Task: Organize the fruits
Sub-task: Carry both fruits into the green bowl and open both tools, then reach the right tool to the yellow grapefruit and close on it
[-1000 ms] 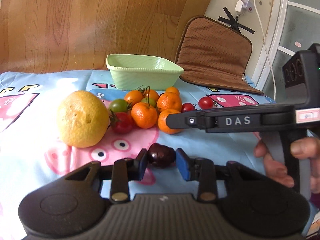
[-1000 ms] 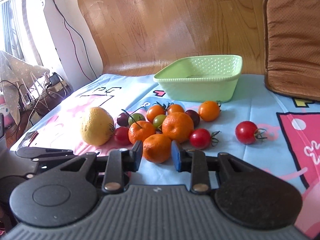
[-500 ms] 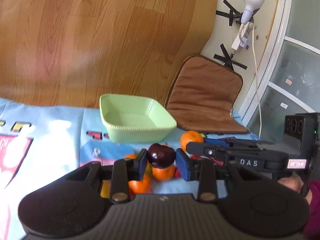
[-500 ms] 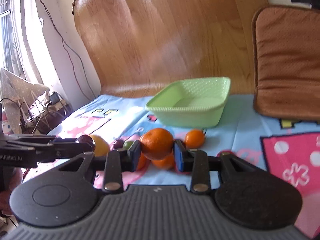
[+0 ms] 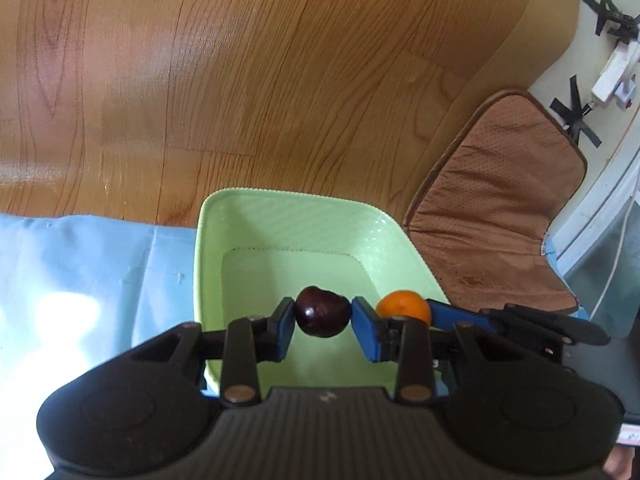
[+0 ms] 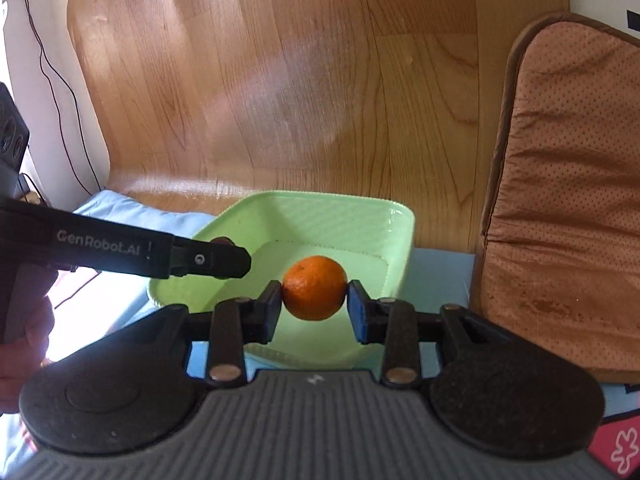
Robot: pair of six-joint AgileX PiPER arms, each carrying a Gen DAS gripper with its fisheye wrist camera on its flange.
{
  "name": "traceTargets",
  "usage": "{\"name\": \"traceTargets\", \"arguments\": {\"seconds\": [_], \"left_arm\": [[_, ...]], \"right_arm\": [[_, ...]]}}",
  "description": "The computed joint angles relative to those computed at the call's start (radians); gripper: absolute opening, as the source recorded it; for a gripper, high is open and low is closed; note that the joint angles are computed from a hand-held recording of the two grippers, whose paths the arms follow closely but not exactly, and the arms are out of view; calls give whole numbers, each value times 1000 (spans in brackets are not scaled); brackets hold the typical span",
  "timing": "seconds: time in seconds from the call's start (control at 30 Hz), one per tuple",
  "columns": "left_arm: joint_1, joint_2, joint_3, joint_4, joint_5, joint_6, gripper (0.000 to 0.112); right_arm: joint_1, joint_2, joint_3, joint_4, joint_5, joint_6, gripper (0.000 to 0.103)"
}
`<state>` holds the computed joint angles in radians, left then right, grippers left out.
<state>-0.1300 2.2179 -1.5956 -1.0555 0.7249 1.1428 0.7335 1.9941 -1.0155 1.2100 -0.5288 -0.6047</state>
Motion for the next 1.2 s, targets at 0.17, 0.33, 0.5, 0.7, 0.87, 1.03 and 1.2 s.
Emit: {"name": "traceTargets", "arguments": {"seconds": [0.17, 0.33, 0.5, 0.7, 0.87, 1.03, 1.2], "left_arm": [[-10, -24, -5, 47, -18, -61, 36], [125, -209, 196, -179, 107, 210, 36], [453, -419, 546, -408, 306, 604, 56], [650, -374, 632, -309, 378, 669, 59], [634, -245, 543, -246, 413, 560, 72], [624, -127, 473, -231, 427, 482, 75], [633, -45, 427, -199, 484, 416, 64]], "right_arm": [[48, 1, 7, 58, -70, -35, 50], [199, -111, 135, 49, -239, 103, 50], [442, -144, 239, -42, -385, 371, 56], [562, 16, 21, 56, -317, 155, 69], [527, 114, -183, 197, -265, -182, 73], [464, 171, -296, 298, -194, -413, 76], [410, 237, -388, 365, -87, -527, 76]]}}
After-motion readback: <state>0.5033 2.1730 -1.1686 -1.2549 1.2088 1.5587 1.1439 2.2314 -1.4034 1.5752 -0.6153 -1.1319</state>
